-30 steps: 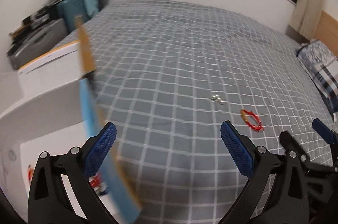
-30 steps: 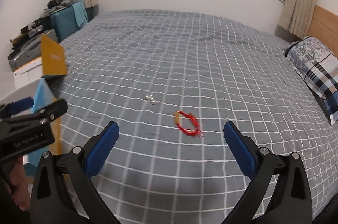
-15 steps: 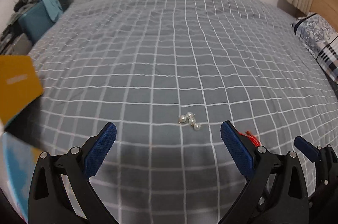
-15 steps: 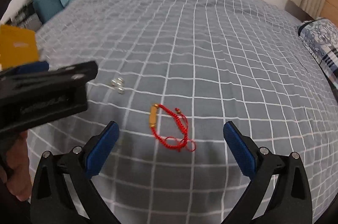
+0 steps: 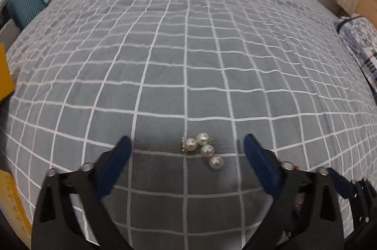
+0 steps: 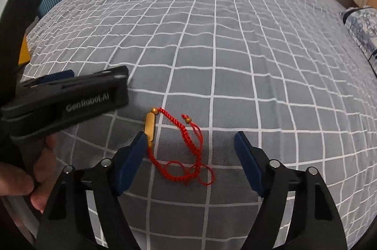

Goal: Organize jewelry
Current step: 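Grasp the red string bracelet with the right tool while the left tool grasps the pearl earrings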

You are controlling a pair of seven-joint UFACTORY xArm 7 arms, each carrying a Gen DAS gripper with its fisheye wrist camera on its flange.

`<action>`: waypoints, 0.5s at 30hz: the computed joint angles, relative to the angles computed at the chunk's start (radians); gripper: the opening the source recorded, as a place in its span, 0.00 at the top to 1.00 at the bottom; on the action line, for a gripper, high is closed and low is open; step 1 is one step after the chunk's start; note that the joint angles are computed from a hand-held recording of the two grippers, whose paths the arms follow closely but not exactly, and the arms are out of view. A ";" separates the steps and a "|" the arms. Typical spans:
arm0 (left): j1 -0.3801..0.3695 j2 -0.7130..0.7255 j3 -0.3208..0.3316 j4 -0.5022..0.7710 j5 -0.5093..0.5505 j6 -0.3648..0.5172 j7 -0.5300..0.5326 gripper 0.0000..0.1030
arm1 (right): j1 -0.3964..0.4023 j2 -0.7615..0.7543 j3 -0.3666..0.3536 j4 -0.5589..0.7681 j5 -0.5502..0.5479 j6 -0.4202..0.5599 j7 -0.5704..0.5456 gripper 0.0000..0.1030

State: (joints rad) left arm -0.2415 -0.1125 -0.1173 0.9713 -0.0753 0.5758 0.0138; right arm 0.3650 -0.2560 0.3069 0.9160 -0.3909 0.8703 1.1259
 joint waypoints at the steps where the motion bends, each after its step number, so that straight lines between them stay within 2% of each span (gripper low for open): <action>1: 0.000 0.006 0.002 0.004 -0.003 0.014 0.003 0.27 | 0.000 -0.002 -0.001 -0.004 0.002 -0.005 0.002 0.35; 9: 0.008 0.004 -0.002 0.002 0.044 0.030 -0.020 0.58 | 0.004 0.003 -0.001 -0.002 0.024 -0.018 -0.014 0.67; 12: 0.010 0.001 -0.006 0.002 0.078 0.043 -0.034 0.70 | 0.006 0.018 -0.002 0.005 0.020 0.000 -0.020 0.73; 13: 0.011 0.000 -0.006 0.003 0.083 0.049 -0.038 0.78 | 0.007 0.019 -0.002 0.004 0.017 -0.001 -0.019 0.74; 14: 0.011 -0.002 -0.005 0.003 0.083 0.053 -0.038 0.88 | 0.008 0.021 -0.002 0.004 0.014 0.001 -0.019 0.80; 15: 0.012 -0.001 -0.004 0.006 0.086 0.055 -0.038 0.89 | 0.009 0.019 -0.002 0.003 0.010 0.003 -0.017 0.91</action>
State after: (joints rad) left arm -0.2295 -0.1136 -0.1212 0.9772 0.0105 0.6306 -0.0245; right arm 0.3738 -0.2369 0.3052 0.9189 -0.3807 0.8731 1.1091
